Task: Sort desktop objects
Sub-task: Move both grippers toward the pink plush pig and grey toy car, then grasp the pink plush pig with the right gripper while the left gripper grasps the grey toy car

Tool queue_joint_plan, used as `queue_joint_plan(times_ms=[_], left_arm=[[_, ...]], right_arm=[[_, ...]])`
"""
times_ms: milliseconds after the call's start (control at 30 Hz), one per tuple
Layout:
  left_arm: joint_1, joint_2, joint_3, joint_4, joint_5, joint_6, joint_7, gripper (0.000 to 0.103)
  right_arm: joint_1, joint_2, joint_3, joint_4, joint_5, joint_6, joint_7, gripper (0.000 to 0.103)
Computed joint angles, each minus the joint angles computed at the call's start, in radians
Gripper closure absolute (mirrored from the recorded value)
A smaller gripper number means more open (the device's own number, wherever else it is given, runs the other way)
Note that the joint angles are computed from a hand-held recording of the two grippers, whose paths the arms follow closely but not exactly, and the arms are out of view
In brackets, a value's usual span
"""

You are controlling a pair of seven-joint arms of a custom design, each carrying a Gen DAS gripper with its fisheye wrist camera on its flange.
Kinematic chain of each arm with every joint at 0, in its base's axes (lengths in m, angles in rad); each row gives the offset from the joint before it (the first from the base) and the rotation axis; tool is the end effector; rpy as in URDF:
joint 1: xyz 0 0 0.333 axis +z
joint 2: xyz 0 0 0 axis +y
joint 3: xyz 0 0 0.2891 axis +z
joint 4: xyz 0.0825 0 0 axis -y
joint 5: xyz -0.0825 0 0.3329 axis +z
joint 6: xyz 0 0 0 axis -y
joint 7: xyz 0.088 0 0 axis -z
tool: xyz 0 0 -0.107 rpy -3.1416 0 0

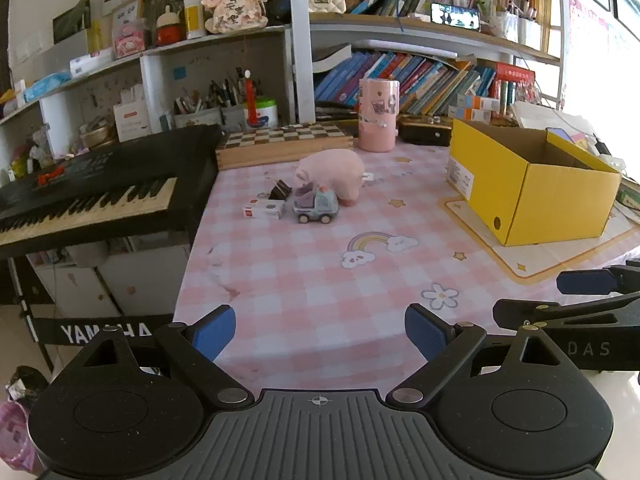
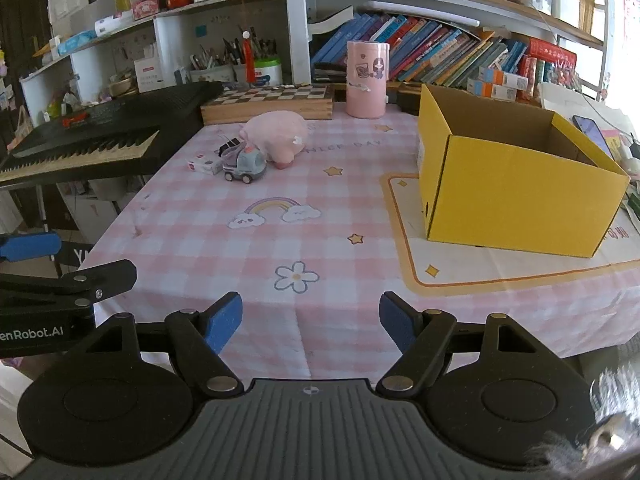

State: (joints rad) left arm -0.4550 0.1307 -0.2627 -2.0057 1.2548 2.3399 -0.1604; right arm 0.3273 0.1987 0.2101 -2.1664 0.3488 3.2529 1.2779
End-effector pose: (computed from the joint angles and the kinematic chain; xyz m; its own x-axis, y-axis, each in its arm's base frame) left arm 0.4329 -0.3524 0.4242 0.2031 -0.9780 -0.0479 -0.5784 -0.0804 -0.8118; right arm 0.5047 0.2545 0.4179 0.4519 -0.8901 -0.0588 -0.5865 -0.2468 -0.7715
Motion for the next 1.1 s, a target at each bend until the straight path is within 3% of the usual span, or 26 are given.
queue_joint_plan(times_ms=[233, 400, 800, 1100], left_arm=[[0.018, -0.032, 0.002, -0.043, 0.011, 0.024, -0.018, 0.009], [0.034, -0.042, 0.000, -0.058, 0.011, 0.037, -0.029, 0.009], [0.054, 0.000, 0.015, -0.020, -0.007, 0.050, -0.011, 0.009], [0.057, 0.106, 0.060, 0.108, -0.028, 0.071, 0.045, 0.009]], right_arm=[[0.117, 0.009, -0.105, 0.015, -0.046, 0.003, 0.047, 0.029], [0.150, 0.022, -0.137, 0.039, -0.079, -0.007, 0.068, 0.029], [0.077, 0.114, -0.068, 0.172, -0.086, -0.081, 0.032, 0.029], [0.037, 0.271, -0.047, 0.431, -0.072, -0.212, -0.038, 0.029]])
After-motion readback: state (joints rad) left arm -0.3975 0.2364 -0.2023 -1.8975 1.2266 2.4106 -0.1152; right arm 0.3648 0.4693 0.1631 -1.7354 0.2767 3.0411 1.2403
